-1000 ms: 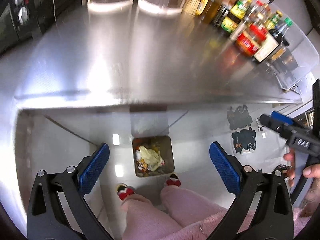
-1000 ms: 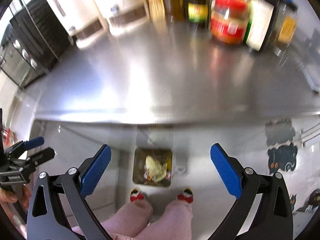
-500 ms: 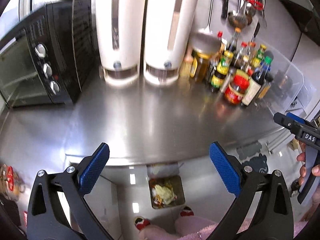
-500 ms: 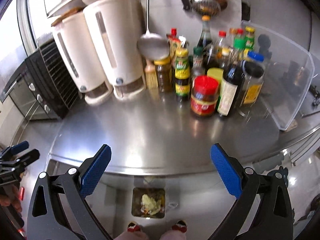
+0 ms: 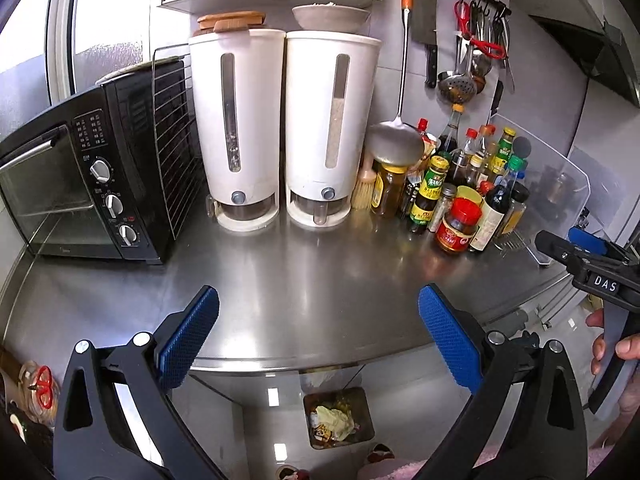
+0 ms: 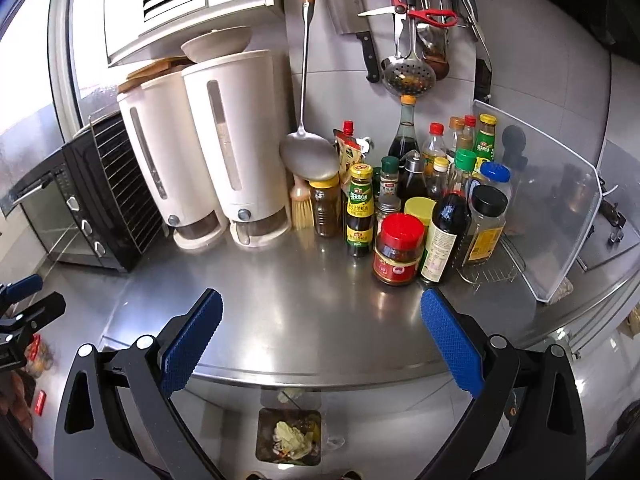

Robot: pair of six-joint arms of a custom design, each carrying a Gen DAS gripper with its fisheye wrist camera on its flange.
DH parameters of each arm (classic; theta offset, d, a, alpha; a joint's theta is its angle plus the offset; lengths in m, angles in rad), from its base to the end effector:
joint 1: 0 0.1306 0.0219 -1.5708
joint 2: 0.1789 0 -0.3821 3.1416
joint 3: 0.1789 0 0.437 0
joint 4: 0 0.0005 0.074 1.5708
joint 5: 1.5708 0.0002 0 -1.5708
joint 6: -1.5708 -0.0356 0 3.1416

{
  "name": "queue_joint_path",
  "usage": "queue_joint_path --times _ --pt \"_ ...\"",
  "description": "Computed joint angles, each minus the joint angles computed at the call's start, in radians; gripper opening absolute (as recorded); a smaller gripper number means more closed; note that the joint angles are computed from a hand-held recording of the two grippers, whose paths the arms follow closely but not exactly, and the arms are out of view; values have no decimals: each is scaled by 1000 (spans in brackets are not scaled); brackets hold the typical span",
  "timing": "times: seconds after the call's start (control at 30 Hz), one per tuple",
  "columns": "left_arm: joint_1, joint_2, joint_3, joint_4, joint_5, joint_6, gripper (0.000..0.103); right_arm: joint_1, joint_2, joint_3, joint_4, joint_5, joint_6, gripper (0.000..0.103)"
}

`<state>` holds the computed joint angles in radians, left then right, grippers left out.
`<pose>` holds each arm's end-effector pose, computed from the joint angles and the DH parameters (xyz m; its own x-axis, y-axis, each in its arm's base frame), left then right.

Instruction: Collect trash

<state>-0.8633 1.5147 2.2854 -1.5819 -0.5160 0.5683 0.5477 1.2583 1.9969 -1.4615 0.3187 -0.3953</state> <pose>0.3083 -0.3342 0.7380 -0.6341 0.0212 -0.7729 0.1174 0.9907 -0.0691 0.3261 0.1852 0.7320 -0.6344 0.0414 -0.7719 -0.0537 0.9938 0.0975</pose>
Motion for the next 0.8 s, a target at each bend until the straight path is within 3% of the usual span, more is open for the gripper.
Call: queue_joint_path --times 0.8 --pt "-27 -14 -14 26 -15 7 95 41 -25 -14 -4 58 -8 100"
